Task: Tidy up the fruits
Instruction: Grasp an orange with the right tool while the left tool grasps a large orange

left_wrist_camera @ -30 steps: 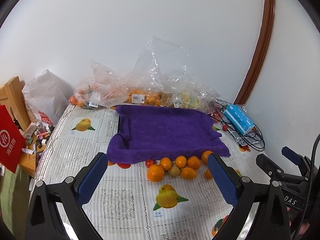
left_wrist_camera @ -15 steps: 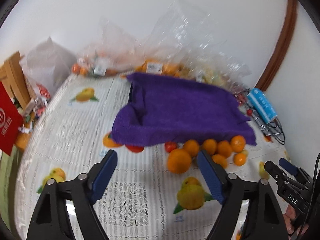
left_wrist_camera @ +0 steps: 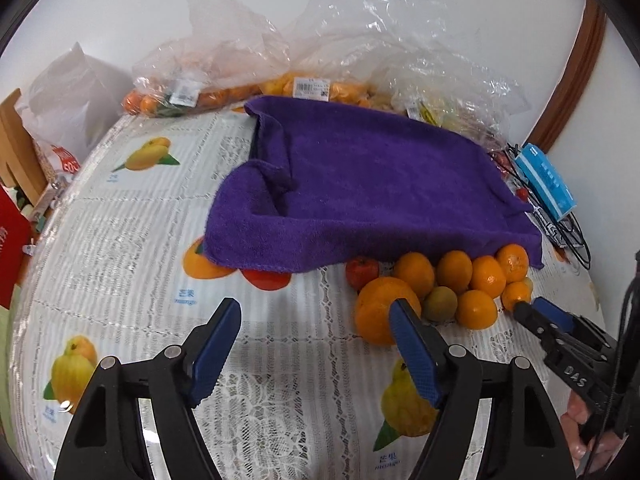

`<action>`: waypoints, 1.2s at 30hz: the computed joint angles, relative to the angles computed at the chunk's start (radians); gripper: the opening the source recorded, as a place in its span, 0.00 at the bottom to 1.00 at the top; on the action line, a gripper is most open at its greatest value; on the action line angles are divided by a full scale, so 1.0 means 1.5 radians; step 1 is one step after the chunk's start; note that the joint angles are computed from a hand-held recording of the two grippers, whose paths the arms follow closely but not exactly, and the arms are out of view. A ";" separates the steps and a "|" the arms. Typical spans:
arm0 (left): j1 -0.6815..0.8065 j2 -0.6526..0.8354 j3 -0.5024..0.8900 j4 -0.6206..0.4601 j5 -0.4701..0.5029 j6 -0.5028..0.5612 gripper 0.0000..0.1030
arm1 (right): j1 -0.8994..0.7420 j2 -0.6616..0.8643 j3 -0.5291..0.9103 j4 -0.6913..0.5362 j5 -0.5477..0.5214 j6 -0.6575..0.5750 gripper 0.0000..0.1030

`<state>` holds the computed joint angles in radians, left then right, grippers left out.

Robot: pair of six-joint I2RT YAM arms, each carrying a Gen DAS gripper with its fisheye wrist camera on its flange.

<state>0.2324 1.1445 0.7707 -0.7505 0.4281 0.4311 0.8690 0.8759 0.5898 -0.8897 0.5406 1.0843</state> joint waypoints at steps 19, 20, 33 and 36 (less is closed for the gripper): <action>-0.087 0.055 -0.010 0.006 0.016 -0.011 0.57 | 0.019 -0.028 -0.022 0.010 -0.005 -0.022 0.26; -0.089 0.058 -0.011 0.010 0.016 -0.016 0.55 | 0.025 -0.034 -0.022 0.006 -0.005 -0.018 0.26; -0.123 0.066 -0.019 0.048 0.007 -0.026 0.39 | -0.020 0.024 -0.037 0.095 -0.030 -0.059 0.38; -0.130 0.078 -0.013 0.056 0.009 -0.034 0.39 | -0.039 0.034 -0.037 0.115 -0.033 -0.065 0.41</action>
<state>0.0367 1.2611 0.7506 -0.6666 0.4422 0.3800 0.8108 0.9271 0.5340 -0.7168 0.4914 0.9863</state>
